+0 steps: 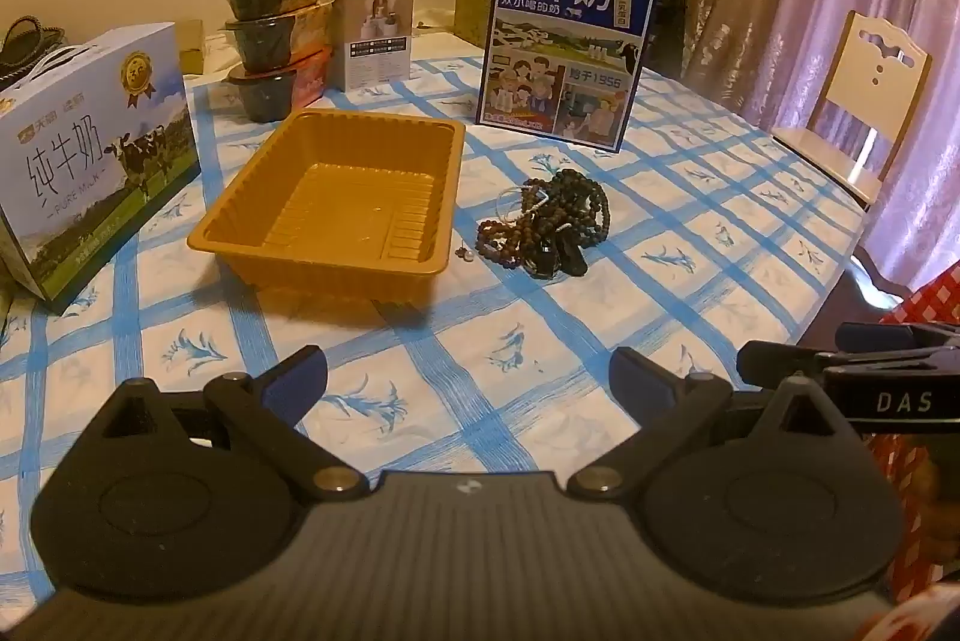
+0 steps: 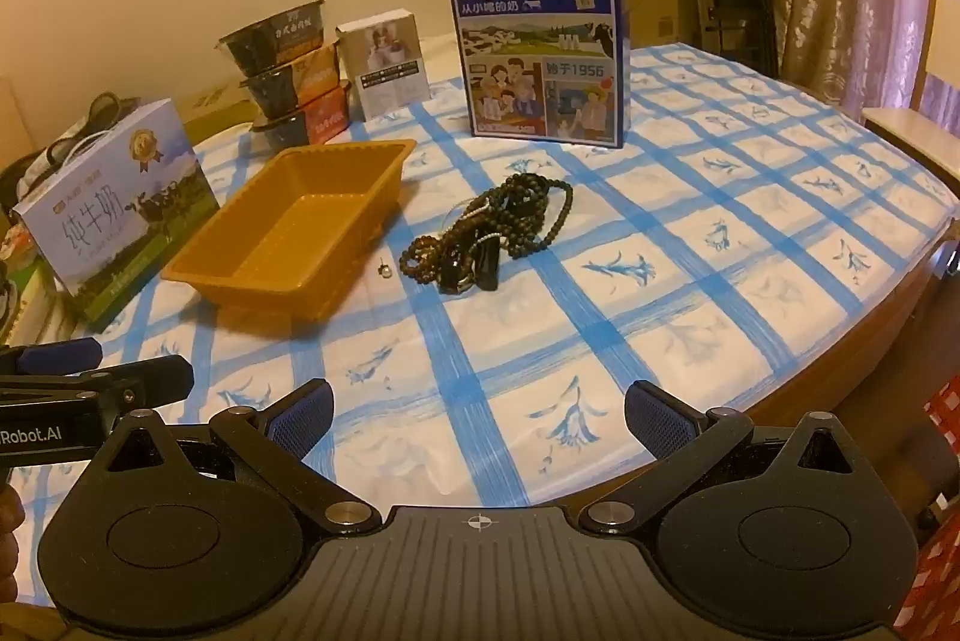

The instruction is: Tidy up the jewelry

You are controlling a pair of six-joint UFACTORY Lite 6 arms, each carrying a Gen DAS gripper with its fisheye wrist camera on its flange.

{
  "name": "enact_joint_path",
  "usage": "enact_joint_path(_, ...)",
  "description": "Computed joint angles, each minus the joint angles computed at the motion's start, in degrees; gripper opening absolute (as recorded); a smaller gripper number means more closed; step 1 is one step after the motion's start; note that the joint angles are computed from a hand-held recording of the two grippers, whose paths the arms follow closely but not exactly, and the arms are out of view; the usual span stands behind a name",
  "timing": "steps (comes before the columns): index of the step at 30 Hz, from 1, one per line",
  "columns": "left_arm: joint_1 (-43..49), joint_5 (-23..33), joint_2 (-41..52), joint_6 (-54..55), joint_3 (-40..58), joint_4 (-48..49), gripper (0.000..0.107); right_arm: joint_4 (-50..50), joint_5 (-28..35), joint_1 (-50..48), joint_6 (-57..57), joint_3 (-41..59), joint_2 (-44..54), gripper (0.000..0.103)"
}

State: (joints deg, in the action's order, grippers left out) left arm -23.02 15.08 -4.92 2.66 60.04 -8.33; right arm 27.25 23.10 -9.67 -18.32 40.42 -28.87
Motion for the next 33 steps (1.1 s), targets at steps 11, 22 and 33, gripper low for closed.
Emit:
enact_joint_path(11,-0.03,-0.05,0.2,-0.78,0.16,0.61,0.1,1.18,-0.41,-0.24,-1.3,-0.31,-0.06,0.103)
enact_joint_path(22,0.11,-0.11,0.14,0.0,0.09,-0.24,0.1,1.47,-0.12,-0.39,-1.54,-0.15,-0.22,0.103)
enact_joint_path(33,0.18,-0.2,0.08,0.38,0.01,-0.68,0.1,1.94,-0.28,-0.52,-2.01,-0.24,-0.22,0.103)
